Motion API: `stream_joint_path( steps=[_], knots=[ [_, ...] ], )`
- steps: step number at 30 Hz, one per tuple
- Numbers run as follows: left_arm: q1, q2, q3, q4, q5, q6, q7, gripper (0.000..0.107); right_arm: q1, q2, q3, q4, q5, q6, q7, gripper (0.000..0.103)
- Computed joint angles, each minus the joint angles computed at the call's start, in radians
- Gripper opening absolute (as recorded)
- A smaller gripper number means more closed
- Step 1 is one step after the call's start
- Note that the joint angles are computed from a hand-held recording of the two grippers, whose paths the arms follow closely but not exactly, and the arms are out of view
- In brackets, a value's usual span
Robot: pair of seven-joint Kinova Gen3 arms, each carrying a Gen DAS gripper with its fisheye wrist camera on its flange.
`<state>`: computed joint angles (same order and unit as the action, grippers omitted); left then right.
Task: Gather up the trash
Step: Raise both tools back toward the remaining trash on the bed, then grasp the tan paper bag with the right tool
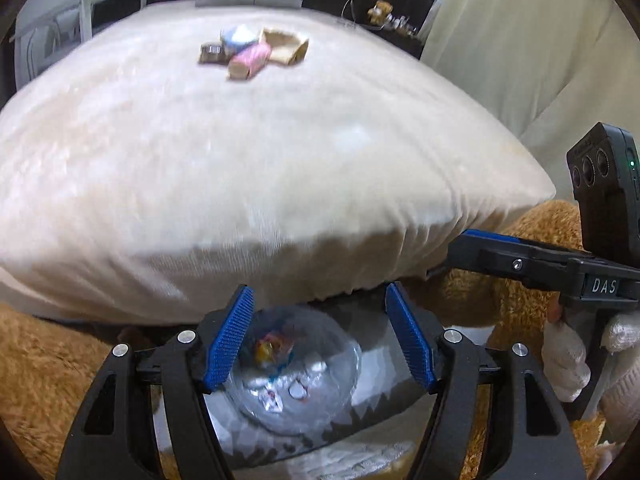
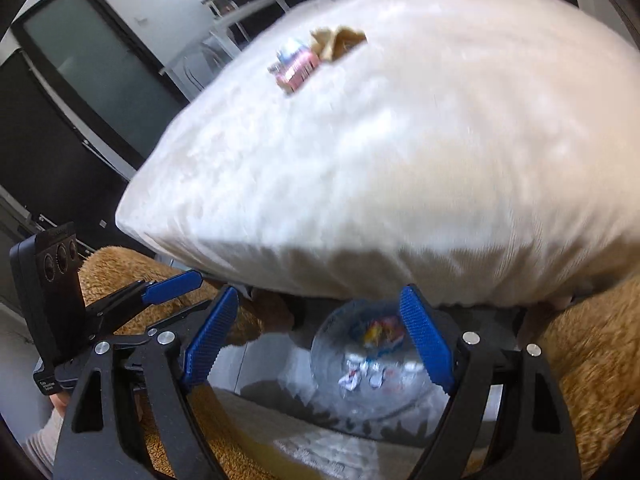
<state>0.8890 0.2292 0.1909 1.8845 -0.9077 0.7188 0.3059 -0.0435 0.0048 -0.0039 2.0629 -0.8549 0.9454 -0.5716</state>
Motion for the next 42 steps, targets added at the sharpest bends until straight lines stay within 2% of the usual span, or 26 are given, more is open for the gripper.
stream_joint_path(
  steps=[4, 6, 12, 15, 23, 29, 34, 42],
  knots=[
    [-0.01, -0.026, -0.009, 0.016, -0.06, -0.006, 0.022, 0.067, 0.003, -0.036, 0.012, -0.003, -0.072, -0.023, 0.105, 0.082],
    [-0.033, -0.032, -0.004, 0.012, -0.063, -0.005, -0.01, 0.068, -0.002, -0.028, 0.016, -0.029, -0.091, -0.033, 0.134, 0.082],
    [-0.12, -0.063, -0.004, 0.002, -0.042, 0.001, -0.13, 0.067, -0.018, 0.043, -0.011, -0.145, -0.088, -0.076, 0.159, 0.082],
    [-0.178, -0.079, -0.014, 0.006, -0.016, -0.035, -0.18, 0.067, -0.017, 0.102, -0.034, -0.217, -0.094, -0.091, 0.148, 0.082],
    [-0.278, -0.051, -0.046, -0.051, 0.043, -0.07, -0.373, 0.067, -0.028, 0.286, -0.115, -0.442, 0.012, -0.109, -0.048, 0.082],
    [-0.356, -0.009, -0.093, -0.088, 0.16, -0.146, -0.55, 0.068, -0.033, 0.408, -0.174, -0.594, 0.082, -0.086, -0.178, 0.082],
    [-0.401, 0.027, -0.13, -0.127, 0.256, -0.184, -0.691, 0.067, -0.06, 0.476, -0.208, -0.687, 0.156, -0.109, -0.258, 0.082],
    [-0.44, 0.054, -0.179, -0.148, 0.374, -0.236, -0.842, 0.067, -0.123, 0.615, -0.234, -0.871, 0.278, -0.101, -0.394, 0.087]
  ],
)
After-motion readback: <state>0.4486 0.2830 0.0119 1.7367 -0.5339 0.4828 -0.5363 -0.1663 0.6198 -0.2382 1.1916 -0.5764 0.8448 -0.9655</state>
